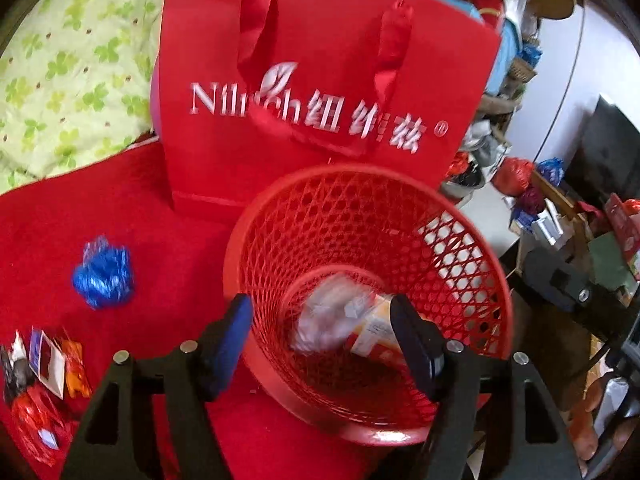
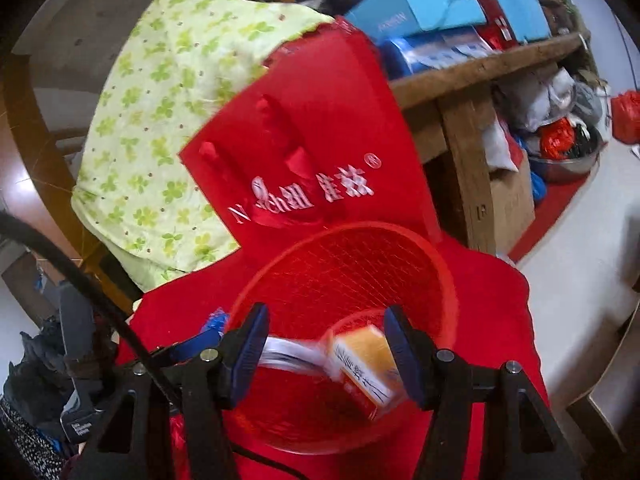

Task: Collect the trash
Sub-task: 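Carry the white box over the red wastebasket and open the right tool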

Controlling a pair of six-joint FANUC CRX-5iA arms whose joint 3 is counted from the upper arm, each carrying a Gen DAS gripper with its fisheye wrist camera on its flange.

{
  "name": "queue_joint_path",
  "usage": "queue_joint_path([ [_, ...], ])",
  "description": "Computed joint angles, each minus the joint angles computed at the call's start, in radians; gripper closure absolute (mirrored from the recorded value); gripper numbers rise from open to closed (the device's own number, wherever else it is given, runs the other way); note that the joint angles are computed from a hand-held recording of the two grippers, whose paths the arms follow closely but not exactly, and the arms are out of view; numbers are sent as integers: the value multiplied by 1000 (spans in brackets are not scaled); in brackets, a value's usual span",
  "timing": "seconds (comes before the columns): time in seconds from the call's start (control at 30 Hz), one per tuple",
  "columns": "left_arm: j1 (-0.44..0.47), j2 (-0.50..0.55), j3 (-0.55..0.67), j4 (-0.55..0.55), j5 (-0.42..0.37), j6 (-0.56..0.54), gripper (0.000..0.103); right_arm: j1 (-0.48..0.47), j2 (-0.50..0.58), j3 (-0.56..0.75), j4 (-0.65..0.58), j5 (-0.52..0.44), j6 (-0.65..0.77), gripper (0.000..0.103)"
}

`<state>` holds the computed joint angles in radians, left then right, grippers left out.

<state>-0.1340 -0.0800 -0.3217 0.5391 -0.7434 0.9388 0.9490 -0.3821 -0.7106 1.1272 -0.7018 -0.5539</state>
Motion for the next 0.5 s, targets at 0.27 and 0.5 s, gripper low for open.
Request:
queue_joint_path([
  [0.27,74,-215,-150,-42,93,-39,30,69,-28,-48,119,-48,-103,40],
  [0.5,187,-451,-206,-316,125,101,29,169,38,33,180,-69,-67,40],
])
